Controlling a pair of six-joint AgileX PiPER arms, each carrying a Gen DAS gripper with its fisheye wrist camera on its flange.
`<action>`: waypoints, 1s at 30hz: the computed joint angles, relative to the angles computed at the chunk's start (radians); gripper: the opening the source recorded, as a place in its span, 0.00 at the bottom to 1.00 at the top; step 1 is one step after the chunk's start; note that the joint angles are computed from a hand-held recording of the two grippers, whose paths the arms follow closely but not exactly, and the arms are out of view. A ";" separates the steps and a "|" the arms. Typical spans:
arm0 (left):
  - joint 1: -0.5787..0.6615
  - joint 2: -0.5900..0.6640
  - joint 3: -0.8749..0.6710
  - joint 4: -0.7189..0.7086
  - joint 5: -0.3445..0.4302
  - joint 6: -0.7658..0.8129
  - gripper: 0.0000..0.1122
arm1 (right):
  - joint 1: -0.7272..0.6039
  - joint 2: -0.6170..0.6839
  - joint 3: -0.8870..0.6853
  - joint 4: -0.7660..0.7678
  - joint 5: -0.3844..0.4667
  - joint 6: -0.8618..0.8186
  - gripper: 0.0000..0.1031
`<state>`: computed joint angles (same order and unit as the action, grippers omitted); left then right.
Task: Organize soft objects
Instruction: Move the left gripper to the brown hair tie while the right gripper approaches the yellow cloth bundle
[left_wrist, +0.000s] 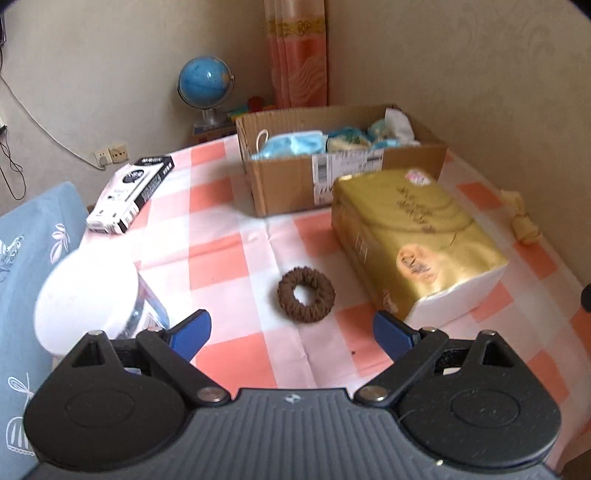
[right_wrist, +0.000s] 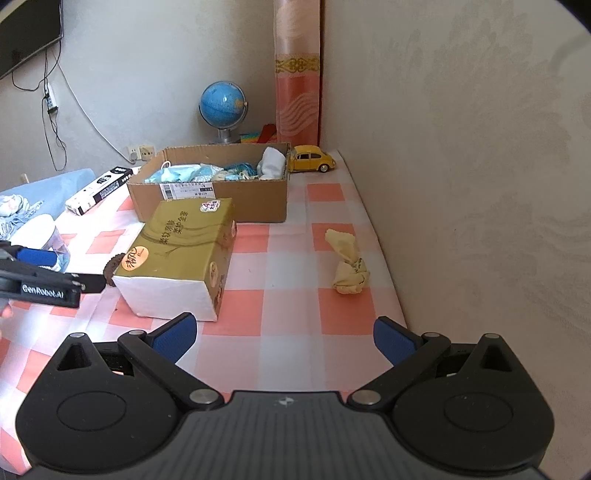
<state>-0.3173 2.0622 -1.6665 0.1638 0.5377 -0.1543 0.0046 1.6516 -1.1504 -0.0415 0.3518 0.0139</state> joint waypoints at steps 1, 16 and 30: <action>0.001 0.010 -0.005 0.003 0.003 -0.005 0.84 | 0.001 0.008 -0.007 -0.005 0.004 0.003 1.00; 0.037 0.136 -0.125 -0.067 0.032 0.056 0.79 | -0.001 0.169 -0.119 -0.109 0.066 0.076 1.00; 0.051 0.198 -0.227 -0.196 0.019 0.246 0.52 | -0.003 0.230 -0.186 -0.086 0.095 0.040 1.00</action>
